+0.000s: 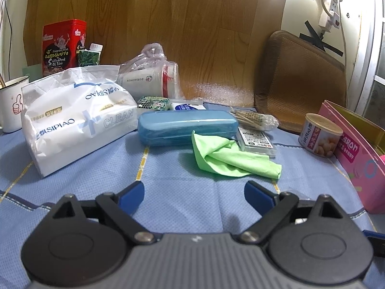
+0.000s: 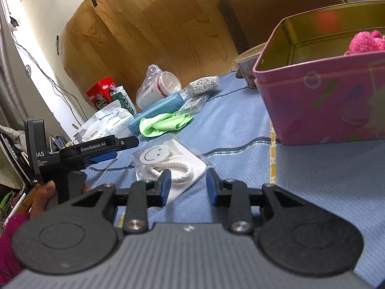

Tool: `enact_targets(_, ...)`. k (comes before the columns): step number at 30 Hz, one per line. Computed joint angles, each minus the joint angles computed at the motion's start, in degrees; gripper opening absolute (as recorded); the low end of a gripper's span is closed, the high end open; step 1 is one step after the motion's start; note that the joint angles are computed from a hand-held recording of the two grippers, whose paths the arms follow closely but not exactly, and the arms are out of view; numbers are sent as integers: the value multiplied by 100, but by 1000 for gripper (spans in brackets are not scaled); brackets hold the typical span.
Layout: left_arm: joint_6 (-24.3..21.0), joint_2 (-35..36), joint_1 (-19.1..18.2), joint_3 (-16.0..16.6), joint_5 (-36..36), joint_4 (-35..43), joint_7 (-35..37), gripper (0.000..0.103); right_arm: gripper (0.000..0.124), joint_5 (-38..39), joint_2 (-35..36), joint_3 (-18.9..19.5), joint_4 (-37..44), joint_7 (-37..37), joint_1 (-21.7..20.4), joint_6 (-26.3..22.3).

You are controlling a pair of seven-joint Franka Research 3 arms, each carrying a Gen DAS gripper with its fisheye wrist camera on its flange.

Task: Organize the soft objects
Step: 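Grasp the white smiley-face packet with the left tool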

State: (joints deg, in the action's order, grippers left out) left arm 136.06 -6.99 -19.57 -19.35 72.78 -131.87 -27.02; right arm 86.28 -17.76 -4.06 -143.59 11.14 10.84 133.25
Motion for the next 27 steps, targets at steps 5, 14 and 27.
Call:
enact_targets(5, 10, -2, 0, 6, 1, -2, 5, 93, 44, 110, -76, 38, -54, -163, 14, 217)
enact_targets(14, 241, -99, 36, 27, 126, -92, -56, 93, 53, 573, -417, 145, -295, -1051, 165, 854)
enact_targets(27, 2546, -689, 327, -1, 714, -452, -1150, 94, 72, 410, -388, 186, -174, -1686, 300, 708)
